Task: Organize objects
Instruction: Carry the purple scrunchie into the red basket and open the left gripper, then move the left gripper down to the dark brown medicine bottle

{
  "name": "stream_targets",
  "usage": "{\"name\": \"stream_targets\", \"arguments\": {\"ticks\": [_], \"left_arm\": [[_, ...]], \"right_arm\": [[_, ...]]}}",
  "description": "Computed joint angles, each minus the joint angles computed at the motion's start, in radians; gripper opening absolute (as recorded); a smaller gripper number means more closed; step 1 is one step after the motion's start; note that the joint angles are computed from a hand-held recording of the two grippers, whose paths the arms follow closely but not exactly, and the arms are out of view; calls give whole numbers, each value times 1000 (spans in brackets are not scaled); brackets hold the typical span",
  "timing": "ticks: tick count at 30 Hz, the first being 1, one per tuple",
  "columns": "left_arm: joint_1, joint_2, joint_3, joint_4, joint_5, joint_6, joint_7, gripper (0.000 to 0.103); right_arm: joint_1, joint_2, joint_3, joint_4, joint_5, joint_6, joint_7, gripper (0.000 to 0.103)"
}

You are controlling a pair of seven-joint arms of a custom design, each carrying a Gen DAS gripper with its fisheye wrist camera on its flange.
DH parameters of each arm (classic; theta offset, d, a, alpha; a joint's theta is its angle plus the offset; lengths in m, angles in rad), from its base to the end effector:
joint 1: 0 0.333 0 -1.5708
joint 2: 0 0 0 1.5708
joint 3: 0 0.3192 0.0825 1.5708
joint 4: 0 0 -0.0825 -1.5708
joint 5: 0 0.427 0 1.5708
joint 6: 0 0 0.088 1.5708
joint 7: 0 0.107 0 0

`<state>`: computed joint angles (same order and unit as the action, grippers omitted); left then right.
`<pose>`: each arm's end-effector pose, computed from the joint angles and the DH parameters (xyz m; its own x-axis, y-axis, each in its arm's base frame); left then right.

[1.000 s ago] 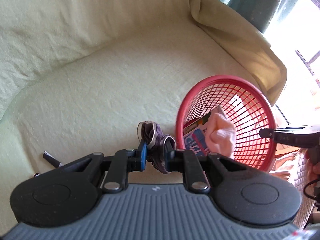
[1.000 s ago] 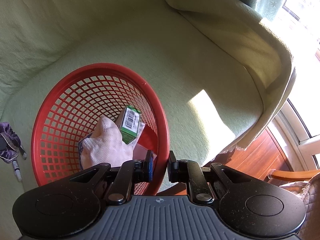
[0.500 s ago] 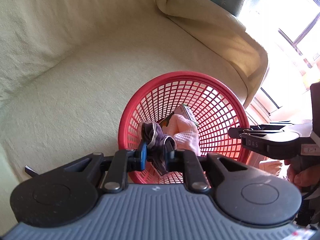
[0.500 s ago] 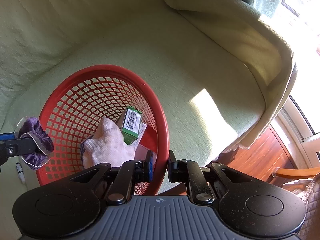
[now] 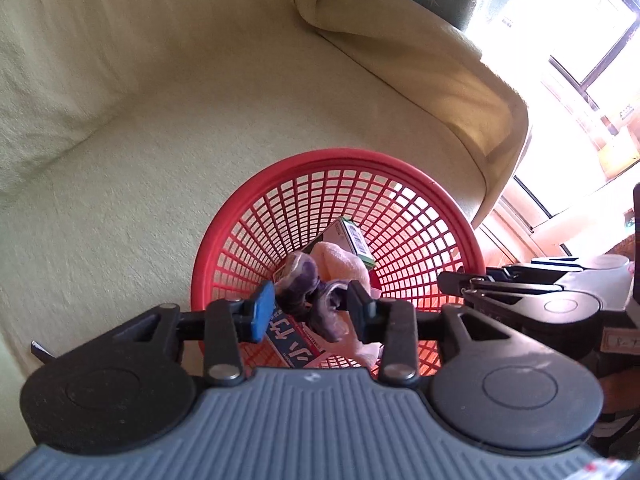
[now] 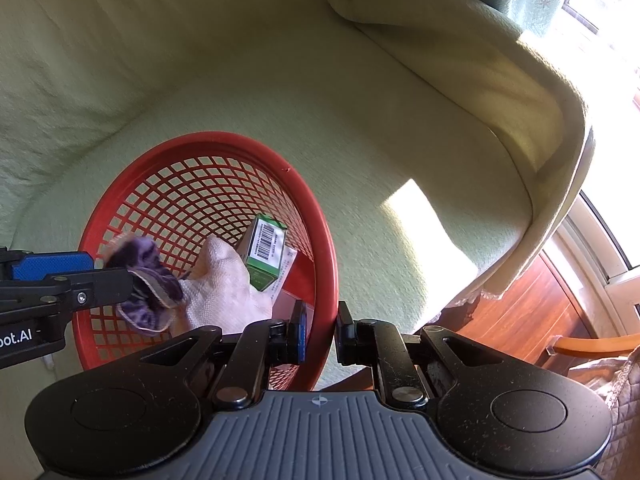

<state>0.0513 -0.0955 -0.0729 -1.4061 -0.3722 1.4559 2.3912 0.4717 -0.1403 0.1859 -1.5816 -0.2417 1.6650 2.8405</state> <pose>0.5426 -0.0569 0.7623 -0.7987 -0.5888 0.1242 -0.5897 0.7250 -0.3559 0.4521 0.3306 0.7147 -0.5550 -0.8218 -0.1286 -0.7630 0.5646 -0.3147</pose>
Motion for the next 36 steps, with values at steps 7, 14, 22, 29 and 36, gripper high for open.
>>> {"name": "stream_targets", "arguments": {"ticks": [7,14,22,29,36], "left_arm": [[7,10,5,15,6,-2,-10,39],[27,40,19,62,-2,-17,-14,39],[80,100,47,147,0,-20,-16,40],[154,161,82,186,58,57,8,41],[251,261,125,238,158,113,-16,41]], "right_arm": [[0,1,-1,4,-1,-6,-4,10],[1,5,1,10,-2,-17,1,10],[4,18,3,28,-7,-34,7,10],[8,38,4,54,-13,-67,18,10],[15,67,7,92,-26,-107,37,10]]}}
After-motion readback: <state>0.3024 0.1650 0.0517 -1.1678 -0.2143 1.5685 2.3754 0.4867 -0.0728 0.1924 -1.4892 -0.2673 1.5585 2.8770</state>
